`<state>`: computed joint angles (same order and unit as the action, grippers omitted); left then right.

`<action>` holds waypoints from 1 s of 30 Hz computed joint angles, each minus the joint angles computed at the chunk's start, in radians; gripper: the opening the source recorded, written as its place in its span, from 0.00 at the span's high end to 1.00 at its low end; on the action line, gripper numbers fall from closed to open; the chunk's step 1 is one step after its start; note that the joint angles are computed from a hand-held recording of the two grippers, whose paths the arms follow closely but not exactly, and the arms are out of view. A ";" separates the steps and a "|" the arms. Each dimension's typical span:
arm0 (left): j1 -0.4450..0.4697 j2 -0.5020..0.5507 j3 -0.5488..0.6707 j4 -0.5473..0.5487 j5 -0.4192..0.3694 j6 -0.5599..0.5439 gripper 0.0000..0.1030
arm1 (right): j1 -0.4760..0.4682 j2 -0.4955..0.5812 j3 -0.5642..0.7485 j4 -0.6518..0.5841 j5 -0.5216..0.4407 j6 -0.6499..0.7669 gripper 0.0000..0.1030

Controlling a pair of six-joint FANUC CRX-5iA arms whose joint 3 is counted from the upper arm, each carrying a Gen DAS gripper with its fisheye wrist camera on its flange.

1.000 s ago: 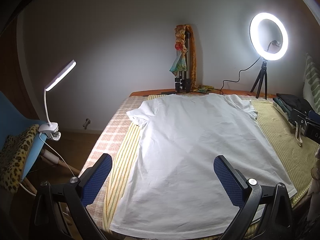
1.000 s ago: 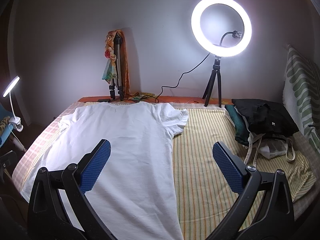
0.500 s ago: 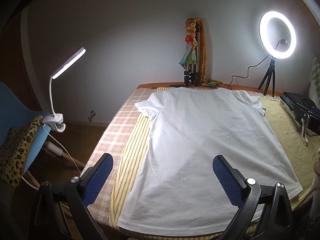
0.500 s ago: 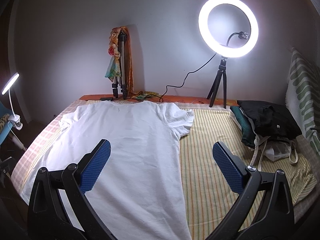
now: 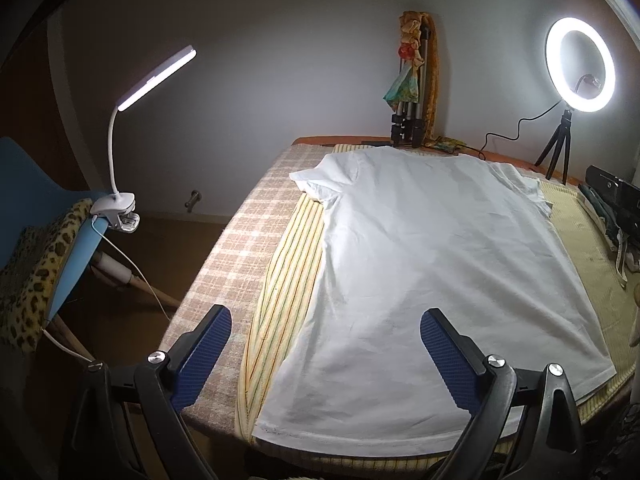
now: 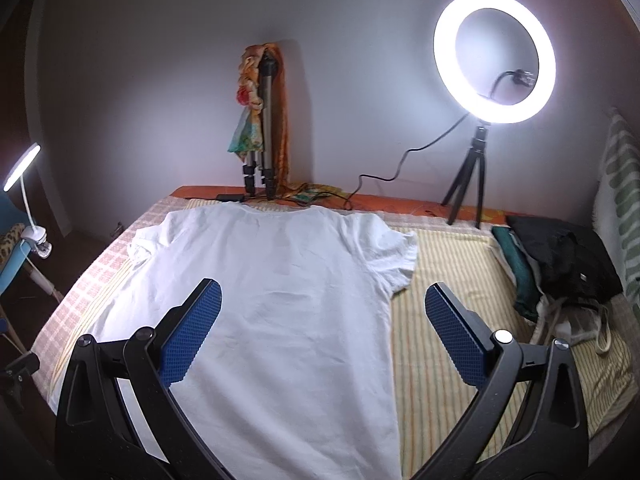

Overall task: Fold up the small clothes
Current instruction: 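Lower the left gripper onto the T-shirt hem edge and close it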

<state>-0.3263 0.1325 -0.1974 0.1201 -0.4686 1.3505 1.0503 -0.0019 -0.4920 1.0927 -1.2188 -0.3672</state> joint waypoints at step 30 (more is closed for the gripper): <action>0.152 0.043 -0.210 0.467 -0.072 -0.336 0.62 | -0.346 0.541 0.855 -0.796 0.528 1.071 0.19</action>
<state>-0.1741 0.1752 -0.4078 0.5872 -0.5410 1.0142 0.7045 0.5396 0.3632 0.2972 -0.6905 0.7038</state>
